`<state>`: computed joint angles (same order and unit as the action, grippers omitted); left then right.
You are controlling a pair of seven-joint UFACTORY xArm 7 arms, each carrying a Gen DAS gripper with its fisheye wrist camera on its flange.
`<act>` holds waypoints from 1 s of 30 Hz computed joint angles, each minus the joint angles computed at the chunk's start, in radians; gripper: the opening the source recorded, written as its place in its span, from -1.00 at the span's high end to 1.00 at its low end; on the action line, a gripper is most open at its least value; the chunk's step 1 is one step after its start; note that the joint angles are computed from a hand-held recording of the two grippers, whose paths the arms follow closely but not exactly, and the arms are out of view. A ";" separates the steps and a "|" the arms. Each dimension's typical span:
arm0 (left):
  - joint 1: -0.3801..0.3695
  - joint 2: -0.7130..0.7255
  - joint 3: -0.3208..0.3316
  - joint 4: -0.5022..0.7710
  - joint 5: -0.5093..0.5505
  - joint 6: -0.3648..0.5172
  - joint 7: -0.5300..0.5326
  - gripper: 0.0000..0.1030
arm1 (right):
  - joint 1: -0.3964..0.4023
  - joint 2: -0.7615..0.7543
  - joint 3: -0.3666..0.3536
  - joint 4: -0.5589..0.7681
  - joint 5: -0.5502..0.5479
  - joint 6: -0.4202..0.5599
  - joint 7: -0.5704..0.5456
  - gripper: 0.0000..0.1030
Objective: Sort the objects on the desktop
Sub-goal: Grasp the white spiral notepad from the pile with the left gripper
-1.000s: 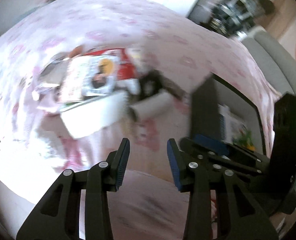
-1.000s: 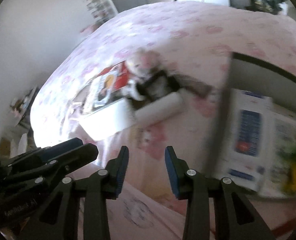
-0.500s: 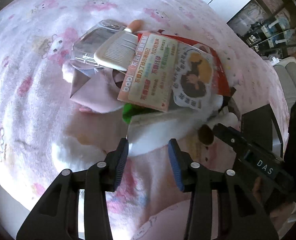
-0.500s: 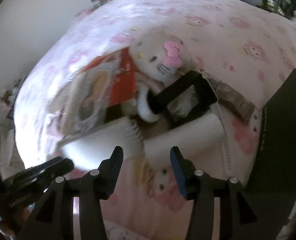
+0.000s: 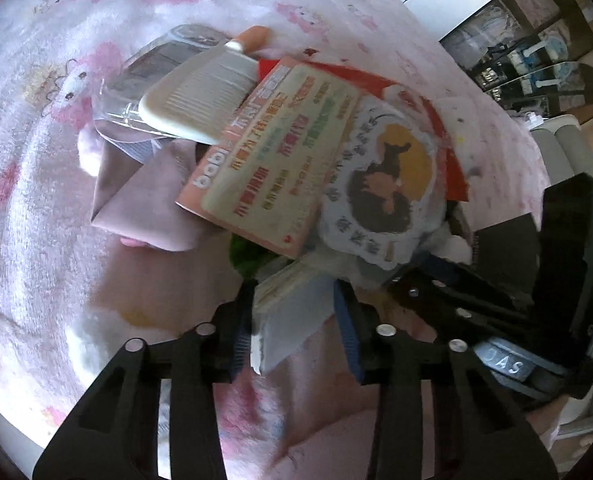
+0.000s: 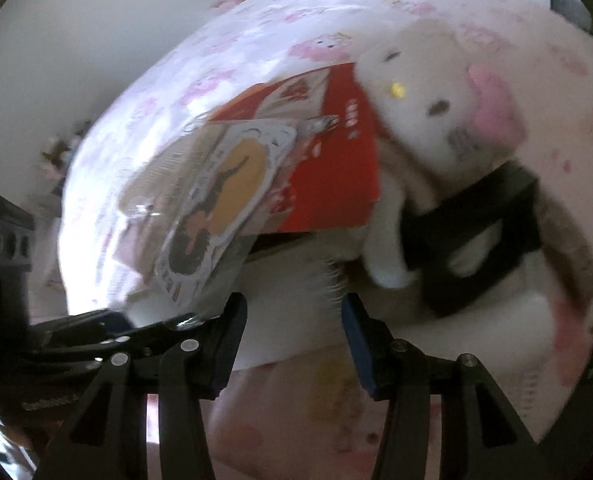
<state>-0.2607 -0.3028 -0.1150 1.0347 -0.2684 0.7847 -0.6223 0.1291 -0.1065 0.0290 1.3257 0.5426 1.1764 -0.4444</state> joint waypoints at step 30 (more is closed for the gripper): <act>-0.016 -0.003 -0.022 0.093 0.090 0.184 -0.043 0.36 | -0.037 -0.191 -0.050 -0.117 -0.107 0.190 0.181 0.16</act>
